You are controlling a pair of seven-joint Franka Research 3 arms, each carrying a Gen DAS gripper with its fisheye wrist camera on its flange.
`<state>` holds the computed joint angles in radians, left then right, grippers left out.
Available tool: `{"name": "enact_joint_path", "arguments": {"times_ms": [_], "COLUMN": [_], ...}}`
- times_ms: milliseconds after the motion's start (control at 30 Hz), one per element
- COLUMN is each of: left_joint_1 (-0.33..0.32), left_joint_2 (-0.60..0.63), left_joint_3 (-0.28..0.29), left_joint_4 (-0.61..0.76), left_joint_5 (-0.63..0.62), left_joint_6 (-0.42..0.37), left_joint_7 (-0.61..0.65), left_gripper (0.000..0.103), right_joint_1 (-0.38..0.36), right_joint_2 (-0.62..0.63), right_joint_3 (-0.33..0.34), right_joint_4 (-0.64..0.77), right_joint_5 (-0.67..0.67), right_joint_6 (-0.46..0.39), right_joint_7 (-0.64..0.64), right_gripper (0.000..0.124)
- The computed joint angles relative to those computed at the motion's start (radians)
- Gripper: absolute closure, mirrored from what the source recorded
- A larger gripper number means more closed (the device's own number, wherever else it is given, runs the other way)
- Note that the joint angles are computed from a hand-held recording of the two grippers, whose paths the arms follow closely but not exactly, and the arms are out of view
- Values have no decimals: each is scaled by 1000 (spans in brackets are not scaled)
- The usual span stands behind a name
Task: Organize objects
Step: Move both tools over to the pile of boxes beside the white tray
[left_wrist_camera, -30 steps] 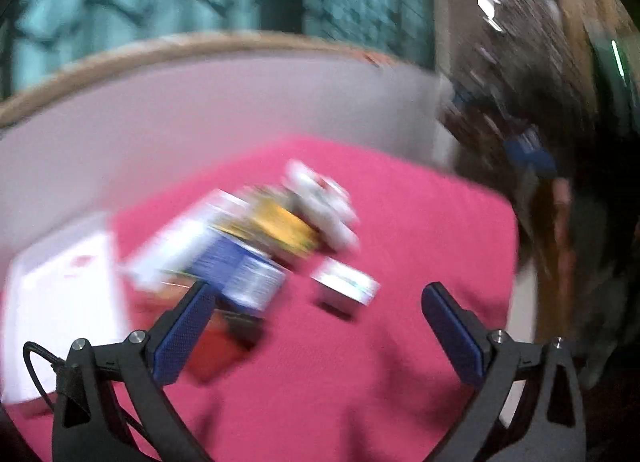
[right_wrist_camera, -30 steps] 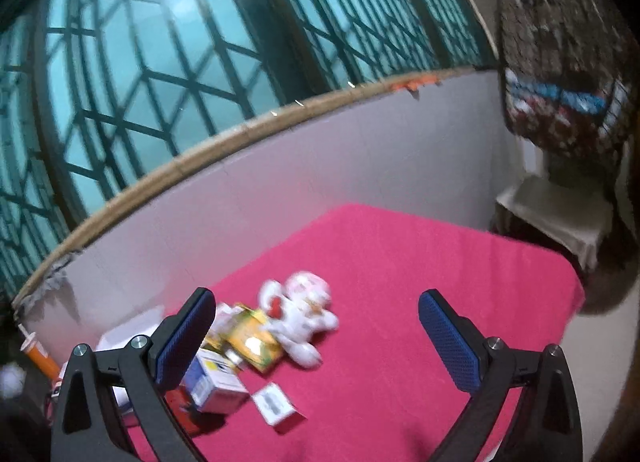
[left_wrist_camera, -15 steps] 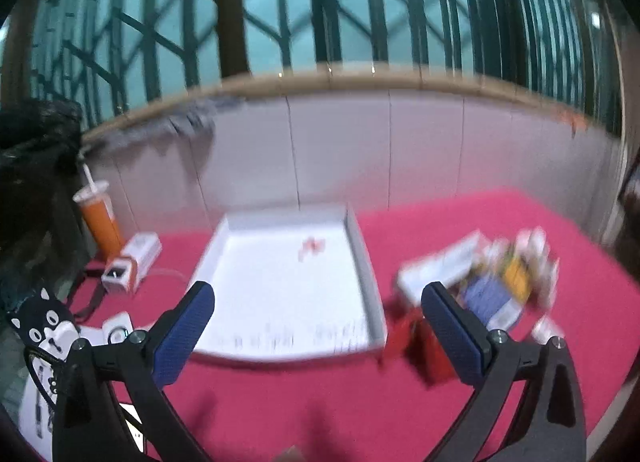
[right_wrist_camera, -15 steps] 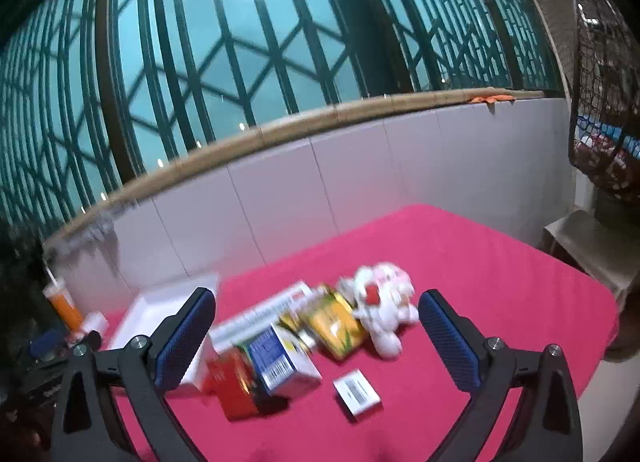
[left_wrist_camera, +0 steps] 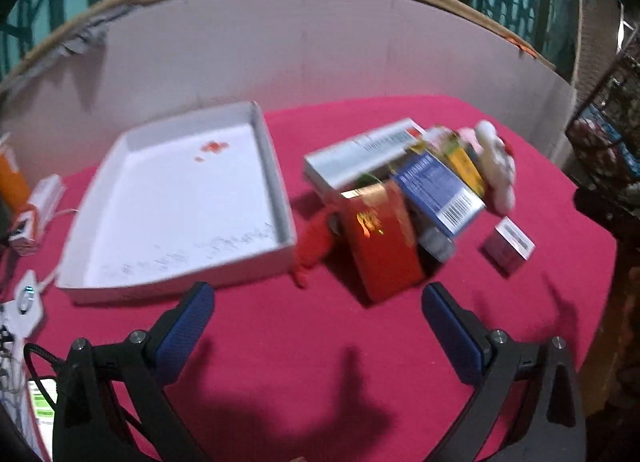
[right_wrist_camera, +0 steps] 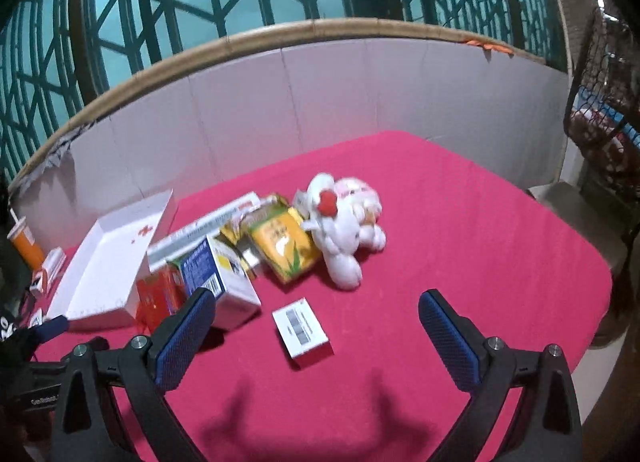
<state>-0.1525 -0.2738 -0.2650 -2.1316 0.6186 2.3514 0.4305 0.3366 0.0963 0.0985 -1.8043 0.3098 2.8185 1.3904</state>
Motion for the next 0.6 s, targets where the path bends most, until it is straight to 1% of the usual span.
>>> {"name": "enact_joint_path", "arguments": {"times_ms": [67,133,167,233,300,333,367,400,467,567,600], "left_joint_1": [-6,-2,4,22,40,52,57,64,75,92,97], "left_joint_2": [13,0,-16,-46,-99,-122,-154,-177,-219,-272,-282], "left_joint_3": [8,9,2,-10,-10,-13,-10,-7,0,0,-2], "left_joint_4": [1,-13,-24,-44,-85,-101,-127,-146,-178,-214,-221], "left_joint_5": [-38,-44,-29,9,31,39,38,37,20,3,2], "left_joint_6": [13,23,20,14,11,8,10,13,3,-20,-22], "left_joint_7": [0,-26,-56,-122,-185,-226,-250,-270,-296,-322,-330], "left_gripper": [0,0,0,0,0,0,0,0,0,0,0], "right_joint_1": [3,5,1,-20,-23,-16,-7,5,29,46,48], "right_joint_2": [4,8,12,14,25,36,60,81,141,269,293], "right_joint_3": [4,18,36,88,118,121,126,124,120,120,121], "right_joint_4": [1,5,11,35,78,100,137,164,237,398,424], "right_joint_5": [-3,24,79,293,484,532,570,571,544,484,470], "right_joint_6": [4,19,24,-7,-74,-103,-150,-175,-229,-394,-424], "right_joint_7": [-14,-72,-140,-369,-568,-620,-670,-678,-653,-550,-531], "right_gripper": [21,21,21,21,21,21,21,21,21,21,21]}}
